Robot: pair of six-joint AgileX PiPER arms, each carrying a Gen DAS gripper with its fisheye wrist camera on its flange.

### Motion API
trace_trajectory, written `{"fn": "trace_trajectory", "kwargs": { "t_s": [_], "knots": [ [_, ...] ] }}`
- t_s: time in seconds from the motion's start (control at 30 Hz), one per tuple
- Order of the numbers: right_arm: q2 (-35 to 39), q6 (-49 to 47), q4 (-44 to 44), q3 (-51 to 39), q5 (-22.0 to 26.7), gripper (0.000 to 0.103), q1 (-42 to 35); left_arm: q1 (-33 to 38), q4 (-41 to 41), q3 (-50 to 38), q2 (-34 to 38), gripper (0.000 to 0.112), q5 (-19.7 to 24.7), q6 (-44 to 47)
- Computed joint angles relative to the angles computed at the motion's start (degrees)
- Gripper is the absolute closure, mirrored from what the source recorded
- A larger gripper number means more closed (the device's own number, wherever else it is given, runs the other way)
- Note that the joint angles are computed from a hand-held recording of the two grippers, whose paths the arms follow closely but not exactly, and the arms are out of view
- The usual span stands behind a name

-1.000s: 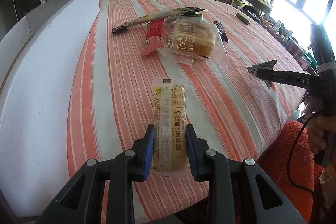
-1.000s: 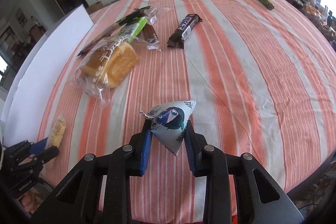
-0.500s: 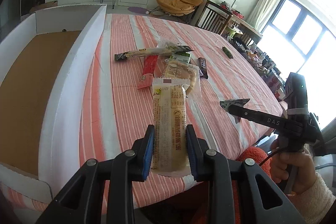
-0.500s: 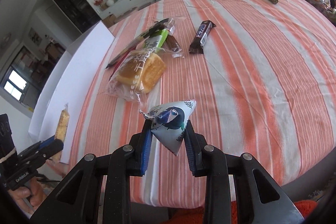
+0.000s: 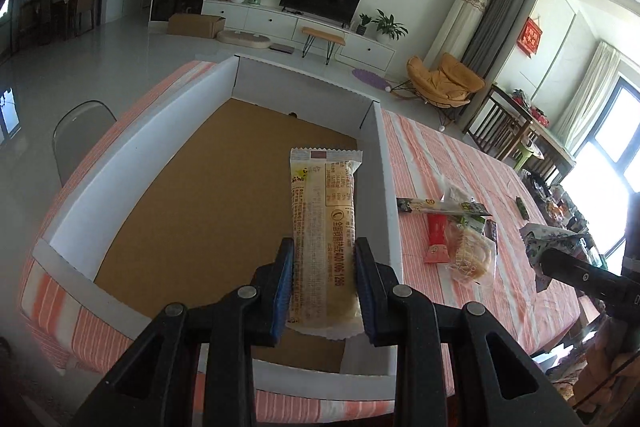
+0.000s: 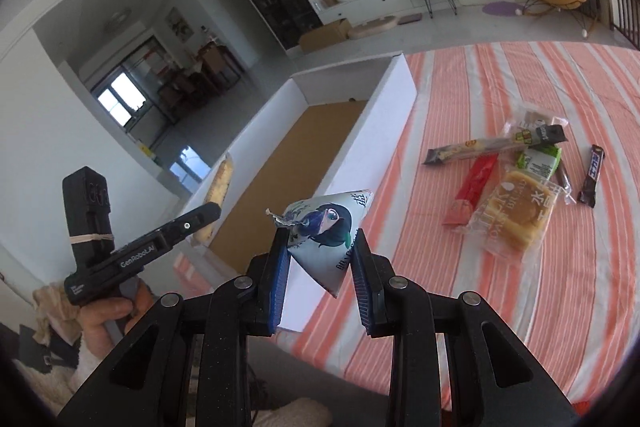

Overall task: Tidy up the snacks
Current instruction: 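Carry both snacks into the white box and open both tools, then move both tools back over the remaining snacks on the table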

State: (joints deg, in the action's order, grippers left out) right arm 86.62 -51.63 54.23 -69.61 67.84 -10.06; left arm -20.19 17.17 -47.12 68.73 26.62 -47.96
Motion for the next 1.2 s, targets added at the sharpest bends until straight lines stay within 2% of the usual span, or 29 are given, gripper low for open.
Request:
{"fn": "trace_trajectory", "kwargs": {
  "t_s": [0.13, 0.17, 0.2, 0.23, 0.27, 0.3, 0.4, 0.53, 0.63, 0.7, 0.77, 0.83, 0.9, 1.03, 1.2],
  "knots": [
    [3.5, 6.3, -2.1, -5.7, -4.0, 0.072, 12.2, 6.1, 1.0, 1.2, 0.4, 0.083, 2.0, 2.6],
    [4.5, 8.3, -3.8, -7.2, -6.1, 0.069, 15.4, 6.5, 3.3, 0.8, 1.5, 0.083, 3.5, 1.3],
    [5.7, 10.5, -5.8, -8.6, -8.2, 0.066, 18.1, 6.2, 7.4, 0.6, 2.7, 0.078, 5.2, -2.2],
    [6.8, 12.7, -7.6, -9.9, -10.1, 0.057, 20.1, 5.9, 11.5, 0.9, 3.8, 0.072, 6.4, -6.2],
    [7.7, 14.6, -8.8, -10.9, -11.2, 0.038, 21.4, 5.9, 13.3, 1.3, 4.4, 0.052, 7.2, -8.2],
    [8.1, 15.3, -8.9, -11.0, -12.2, 0.035, 21.5, 6.0, 14.5, 2.0, 4.5, 0.035, 7.1, -10.1],
    [7.4, 12.7, -6.9, -8.5, -12.5, 0.035, 18.2, 6.1, 15.5, 5.7, 2.6, 0.031, 2.5, -12.9],
    [3.3, 7.3, -8.7, 0.6, -16.5, 0.035, 10.5, 0.3, 17.7, 6.0, 3.1, 0.031, -0.3, -16.7],
    [0.1, 4.2, -14.1, 10.7, -26.5, 0.033, 3.9, -8.9, 20.3, 3.7, 5.1, 0.029, -1.3, -20.2],
    [0.2, 7.6, -23.0, 16.2, -35.9, 0.033, 1.0, -15.1, 21.8, 0.4, 9.0, 0.024, -1.9, -21.2],
    [1.1, 10.4, -28.7, 20.4, -43.6, 0.033, -3.1, -19.9, 19.0, -5.3, 14.9, 0.022, -2.3, -17.0],
    [2.7, 8.0, -26.8, 21.7, -46.6, 0.033, -8.0, -23.7, 11.9, -13.0, 22.1, 0.022, -1.1, -9.0],
    [4.5, 7.8, -25.7, 20.4, -46.8, 0.033, -11.7, -25.9, 7.1, -19.5, 28.9, 0.022, -2.1, -3.6],
    [7.6, 9.2, -24.8, 17.1, -45.4, 0.033, -14.8, -29.9, 4.6, -32.2, 41.8, 0.022, 0.9, -1.5],
    [10.7, 6.8, -21.9, 15.6, -41.9, 0.033, -17.9, -32.2, 13.2, -40.8, 51.8, 0.022, 5.9, -7.9]
  ]
}}
